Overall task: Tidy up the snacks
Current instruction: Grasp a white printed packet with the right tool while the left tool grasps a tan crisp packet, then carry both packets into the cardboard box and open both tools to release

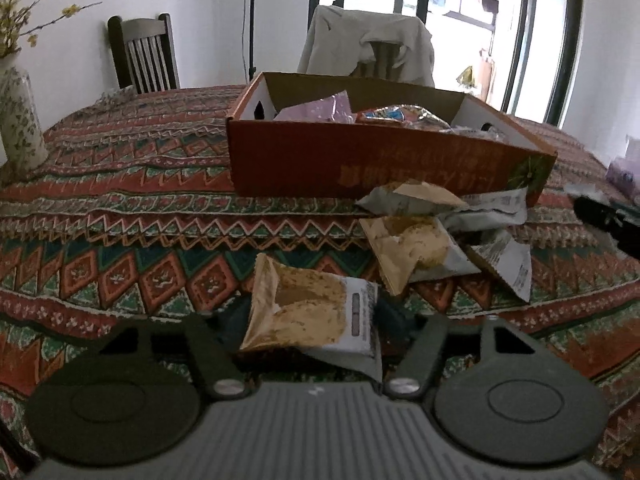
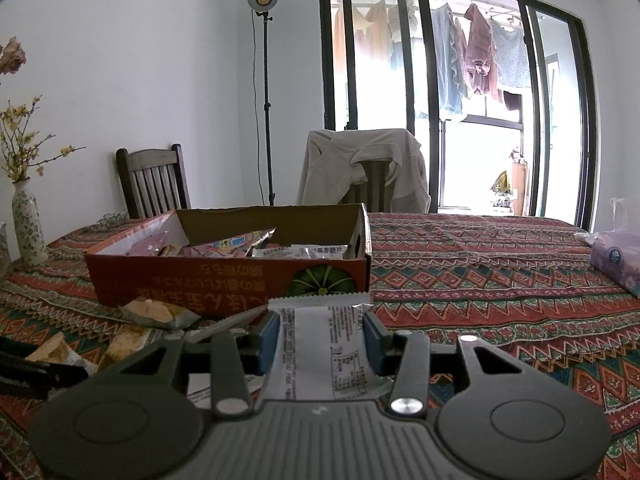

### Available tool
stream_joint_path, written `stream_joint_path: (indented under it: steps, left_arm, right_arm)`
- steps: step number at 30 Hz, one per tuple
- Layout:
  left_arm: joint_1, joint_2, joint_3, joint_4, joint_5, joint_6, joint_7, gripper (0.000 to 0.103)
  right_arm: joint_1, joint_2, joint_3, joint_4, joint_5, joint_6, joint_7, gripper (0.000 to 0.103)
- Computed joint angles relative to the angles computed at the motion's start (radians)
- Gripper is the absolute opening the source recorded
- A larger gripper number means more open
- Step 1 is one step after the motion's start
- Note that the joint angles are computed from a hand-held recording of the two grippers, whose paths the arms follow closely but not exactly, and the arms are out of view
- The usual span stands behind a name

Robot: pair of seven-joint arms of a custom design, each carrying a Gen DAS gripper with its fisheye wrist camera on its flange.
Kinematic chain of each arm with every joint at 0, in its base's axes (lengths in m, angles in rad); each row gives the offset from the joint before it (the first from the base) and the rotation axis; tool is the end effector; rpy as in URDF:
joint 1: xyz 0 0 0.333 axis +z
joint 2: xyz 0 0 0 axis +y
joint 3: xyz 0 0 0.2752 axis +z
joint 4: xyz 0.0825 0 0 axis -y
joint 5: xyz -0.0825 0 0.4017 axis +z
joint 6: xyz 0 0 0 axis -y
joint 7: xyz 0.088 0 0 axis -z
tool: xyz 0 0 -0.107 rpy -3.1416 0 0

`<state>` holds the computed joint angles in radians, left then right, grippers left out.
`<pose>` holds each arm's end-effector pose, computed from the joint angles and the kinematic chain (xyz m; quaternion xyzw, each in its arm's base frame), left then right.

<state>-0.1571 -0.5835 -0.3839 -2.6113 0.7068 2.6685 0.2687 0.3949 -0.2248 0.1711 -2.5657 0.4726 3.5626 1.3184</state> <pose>0.3785 -0.2466 0.4436 -0.7044 0.5729 -0.2872 0.3052 0.4396 0.2146 0.4361 -0.6605 0.4986 -0.3075 0.4697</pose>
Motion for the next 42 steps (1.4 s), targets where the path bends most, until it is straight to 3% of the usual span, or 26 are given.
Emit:
stream_joint_path:
  steps: [13,18,42]
  left_arm:
    - [0.026,-0.1,-0.029,-0.05,0.041,0.013,-0.044,0.037]
    - [0.04,-0.134,-0.045,-0.055,0.075,0.015,-0.059,0.016]
    - [0.08,-0.266,-0.077,-0.084,0.137,0.024,-0.124,0.013]
  right_arm:
    - [-0.002,0.0,0.003,0.001,0.004,-0.002,-0.006,0.044]
    - [-0.001,0.0,0.003,0.0,0.004,0.0,-0.007,0.044]
    - [-0.002,-0.002,0.005,-0.004,0.018,0.012,-0.019,0.044]
